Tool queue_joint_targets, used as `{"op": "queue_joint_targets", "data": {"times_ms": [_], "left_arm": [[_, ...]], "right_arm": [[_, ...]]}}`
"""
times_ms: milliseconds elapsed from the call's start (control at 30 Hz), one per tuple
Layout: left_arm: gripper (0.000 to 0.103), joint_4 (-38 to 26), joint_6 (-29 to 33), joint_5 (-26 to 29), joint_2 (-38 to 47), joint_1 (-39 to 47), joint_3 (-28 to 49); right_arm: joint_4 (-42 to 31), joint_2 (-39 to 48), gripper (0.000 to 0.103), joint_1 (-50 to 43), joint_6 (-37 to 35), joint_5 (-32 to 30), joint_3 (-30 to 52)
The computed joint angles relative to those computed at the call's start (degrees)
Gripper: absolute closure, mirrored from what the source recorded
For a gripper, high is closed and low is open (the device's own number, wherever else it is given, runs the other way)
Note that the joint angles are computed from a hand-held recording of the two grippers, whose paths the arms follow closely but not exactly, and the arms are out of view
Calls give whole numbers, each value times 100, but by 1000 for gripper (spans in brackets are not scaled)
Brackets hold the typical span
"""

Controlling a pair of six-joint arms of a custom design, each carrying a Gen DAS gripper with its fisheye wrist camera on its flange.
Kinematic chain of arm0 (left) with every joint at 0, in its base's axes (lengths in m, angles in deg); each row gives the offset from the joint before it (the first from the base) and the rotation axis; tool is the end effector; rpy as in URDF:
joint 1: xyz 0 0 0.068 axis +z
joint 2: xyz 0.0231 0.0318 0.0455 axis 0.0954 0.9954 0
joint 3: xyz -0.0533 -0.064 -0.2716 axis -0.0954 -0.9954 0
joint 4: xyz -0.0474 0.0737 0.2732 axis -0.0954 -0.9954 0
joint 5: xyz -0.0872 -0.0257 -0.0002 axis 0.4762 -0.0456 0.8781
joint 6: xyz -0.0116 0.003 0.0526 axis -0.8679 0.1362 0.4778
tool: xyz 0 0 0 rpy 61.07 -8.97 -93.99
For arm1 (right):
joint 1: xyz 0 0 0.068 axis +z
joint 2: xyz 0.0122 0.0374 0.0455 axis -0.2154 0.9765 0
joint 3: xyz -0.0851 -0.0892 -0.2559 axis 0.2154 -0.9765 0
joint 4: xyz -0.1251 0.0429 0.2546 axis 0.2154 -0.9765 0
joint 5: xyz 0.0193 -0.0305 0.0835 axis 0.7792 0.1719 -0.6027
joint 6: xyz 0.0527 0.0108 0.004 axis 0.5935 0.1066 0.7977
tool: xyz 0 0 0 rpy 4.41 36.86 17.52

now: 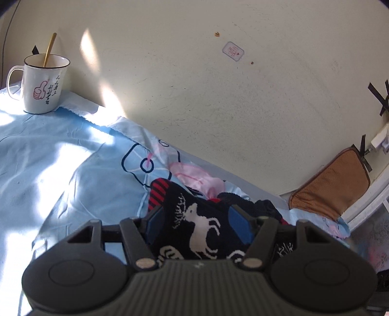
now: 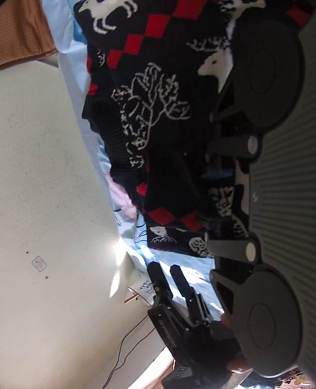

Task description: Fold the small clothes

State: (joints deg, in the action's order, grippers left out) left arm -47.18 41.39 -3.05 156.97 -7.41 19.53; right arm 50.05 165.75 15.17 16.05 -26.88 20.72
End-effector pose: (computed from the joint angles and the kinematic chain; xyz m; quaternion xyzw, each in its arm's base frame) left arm 0.2671 -0.0572 0.1574 -0.2307 0.8480 -0.1699 0.4459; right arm 0.3238 0.1867 0.1717 -0.1478 0.8833 0.3449 0.2808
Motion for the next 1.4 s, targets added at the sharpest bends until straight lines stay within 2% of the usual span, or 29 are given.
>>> {"op": "queue_joint_targets", "data": {"times_ms": [167,267,367,433,467,500,567,600,667,733,800,900,967,1033,1133,1200,1300,1333,1400], "left_arm": [[43,-111,347,-255,390,-473,300],[47,-502,509,-712,779,-760,664],[56,-848,714,-1151,1185,-958,982],[74,-1022,990,-1685,1381,-1163,1132],[78,-1179,1152,-2004,1517,-1275,1250],[81,-1197,1276,-2240,1613,-1367,1293],[81,-1203,1591,-2763,1840,-1595,1411],[80,-1262,1640,-2902,1893,-1658,1463],[79,-1348,1645,-2942,1873,-1672,1499],[77,-1361,1511,-2594,1600,-1498,1362],[76,-1314,1310,-2443,1180,-1373,1131],[72,-1128,1085,-2524,135,-1396,597],[70,-1173,911,-2508,-632,-1521,328],[62,-1364,772,-2447,-1506,-1732,-6],[59,-2208,608,-2651,-2662,-2319,-286],[58,-3205,223,-3201,-3386,-3026,-399],[57,-5016,-1188,-3885,-3975,-4217,-435],[57,-5703,-1936,-3992,-4114,-4712,-468],[57,-6949,-3810,-4208,-4097,-5957,-515]], "right_arm": [[848,-786,65,-163,19,668,-743],[1148,-705,65,-197,-34,804,-671],[1058,-145,65,-133,2,493,-231],[661,415,65,-45,-97,226,236],[352,749,65,5,-120,136,535],[568,950,70,33,-52,100,546],[479,989,78,57,-103,220,645],[272,967,77,10,-19,119,727],[-63,717,76,-172,-12,-189,662],[-118,261,72,-447,-134,-532,289],[-340,-426,64,-933,-465,-1039,-256],[-1143,-1501,61,-1876,-1388,-1699,-956],[-2208,-2149,60,-2768,-2402,-2165,-1222],[-3218,-2555,60,-3680,-3445,-2558,-1373],[-4962,-2521,59,-5219,-5442,-3156,-1447],[-5875,-2255,59,-5954,-6674,-3348,-1524],[-6732,-1795,59,-6617,-8189,-3209,-1774],[-6848,-1719,59,-6733,-8520,-3083,-1881],[-6908,-1657,59,-6857,-8929,-2844,-2067]]}}
